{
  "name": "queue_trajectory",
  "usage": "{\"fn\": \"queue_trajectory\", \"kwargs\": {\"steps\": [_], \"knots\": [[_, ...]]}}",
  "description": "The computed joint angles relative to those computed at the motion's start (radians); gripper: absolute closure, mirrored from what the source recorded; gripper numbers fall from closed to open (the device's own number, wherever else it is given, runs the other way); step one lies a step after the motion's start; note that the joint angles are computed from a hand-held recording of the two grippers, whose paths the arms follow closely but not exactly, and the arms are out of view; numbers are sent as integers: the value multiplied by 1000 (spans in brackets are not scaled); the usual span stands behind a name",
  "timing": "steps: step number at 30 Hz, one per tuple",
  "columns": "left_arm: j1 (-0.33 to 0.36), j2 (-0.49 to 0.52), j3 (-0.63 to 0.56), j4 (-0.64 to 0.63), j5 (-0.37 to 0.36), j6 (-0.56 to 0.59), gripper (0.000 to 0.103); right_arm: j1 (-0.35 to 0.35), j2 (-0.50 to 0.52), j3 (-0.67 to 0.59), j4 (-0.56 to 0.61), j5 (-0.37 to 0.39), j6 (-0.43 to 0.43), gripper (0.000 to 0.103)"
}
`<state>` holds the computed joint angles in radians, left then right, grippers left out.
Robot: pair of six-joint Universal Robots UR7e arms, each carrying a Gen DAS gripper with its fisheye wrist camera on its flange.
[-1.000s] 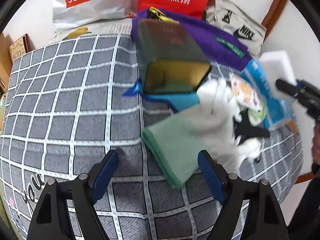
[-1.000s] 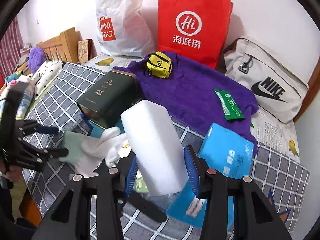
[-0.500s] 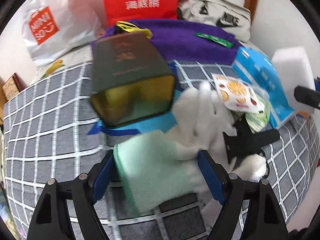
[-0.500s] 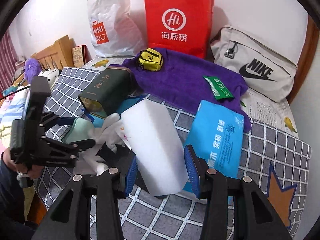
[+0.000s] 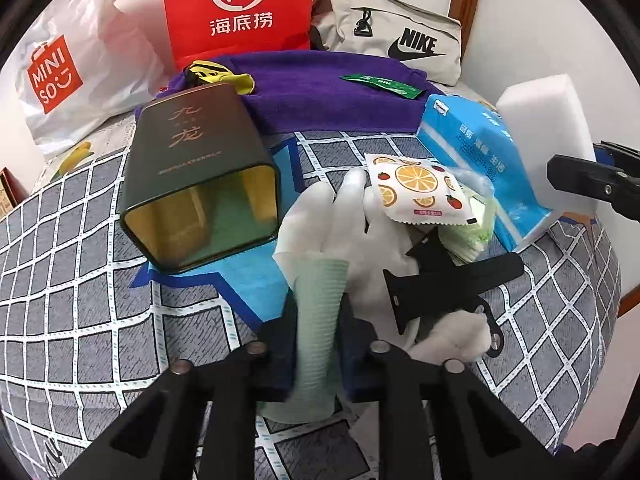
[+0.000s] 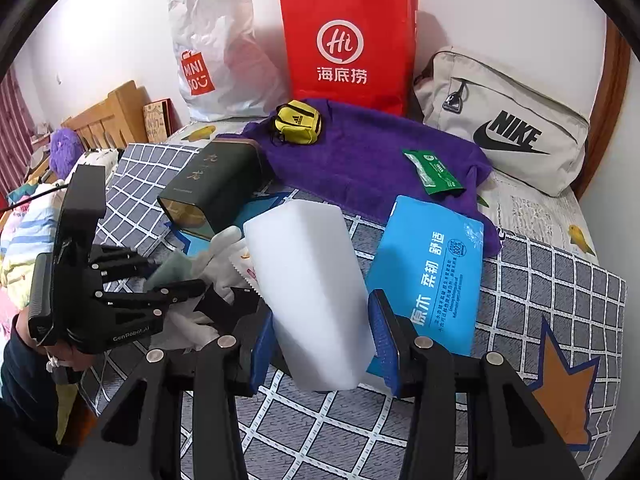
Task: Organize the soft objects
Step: 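Grasp the mint-green cloth with the left tool while the right tool lifts the sponge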
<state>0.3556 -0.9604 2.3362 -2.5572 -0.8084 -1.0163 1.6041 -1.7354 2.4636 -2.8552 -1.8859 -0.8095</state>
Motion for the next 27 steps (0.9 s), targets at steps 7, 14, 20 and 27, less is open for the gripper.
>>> {"fn": "queue_trajectory", "kwargs": {"steps": [7,14,20,27], "knots": [[-27,-66,33,-37,5,-35,91,-5,-25,2,18,11,18,61],[-67,-145,46,5,25,-85,91,-5,-51,-5,42,25,39,61],[-85,-198,21,109,61,-128,91,11,-68,-22,57,26,58,61],[-95,-227,11,89,70,-109,91,24,-74,-51,81,23,83,61]]}}
